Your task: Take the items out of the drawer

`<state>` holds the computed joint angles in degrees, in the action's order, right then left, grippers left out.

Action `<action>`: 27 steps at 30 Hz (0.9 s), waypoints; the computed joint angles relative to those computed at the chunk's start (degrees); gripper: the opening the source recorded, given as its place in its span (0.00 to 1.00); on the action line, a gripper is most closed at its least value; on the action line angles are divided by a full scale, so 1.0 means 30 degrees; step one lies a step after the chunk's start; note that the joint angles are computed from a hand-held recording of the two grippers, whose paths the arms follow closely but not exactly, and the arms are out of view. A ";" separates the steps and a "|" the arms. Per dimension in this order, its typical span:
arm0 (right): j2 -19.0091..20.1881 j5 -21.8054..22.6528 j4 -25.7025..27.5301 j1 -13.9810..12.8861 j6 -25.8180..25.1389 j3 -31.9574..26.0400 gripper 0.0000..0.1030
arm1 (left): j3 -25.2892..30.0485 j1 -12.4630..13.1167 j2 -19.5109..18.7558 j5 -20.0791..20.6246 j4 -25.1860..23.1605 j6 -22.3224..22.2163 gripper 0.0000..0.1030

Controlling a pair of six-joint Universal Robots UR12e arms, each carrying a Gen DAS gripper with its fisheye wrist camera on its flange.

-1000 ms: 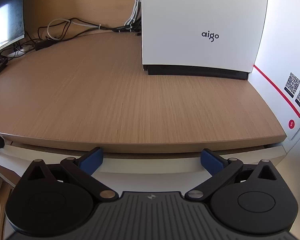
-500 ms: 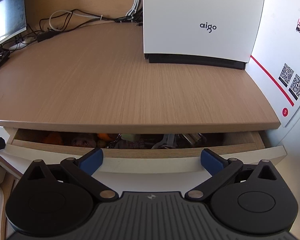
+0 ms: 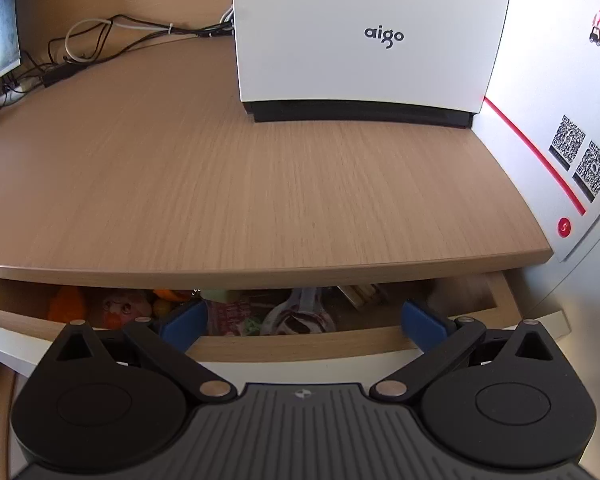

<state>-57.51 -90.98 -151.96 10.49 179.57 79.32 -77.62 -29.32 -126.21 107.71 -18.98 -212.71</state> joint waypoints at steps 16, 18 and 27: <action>-0.0932 0.1106 0.0613 -0.0241 -0.0830 0.1070 1.00 | 0.0855 -0.0377 -0.0361 -0.1818 -0.1668 0.0379 0.29; -0.1131 0.1193 0.0621 -0.0276 -0.0866 0.1334 1.00 | 0.0893 -0.0417 -0.0351 -0.1723 -0.1988 0.0320 0.29; -0.1984 0.1772 0.1413 -0.0468 -0.1053 0.2176 1.00 | 0.0785 -0.0442 -0.0176 -0.1763 -0.2549 0.0568 0.29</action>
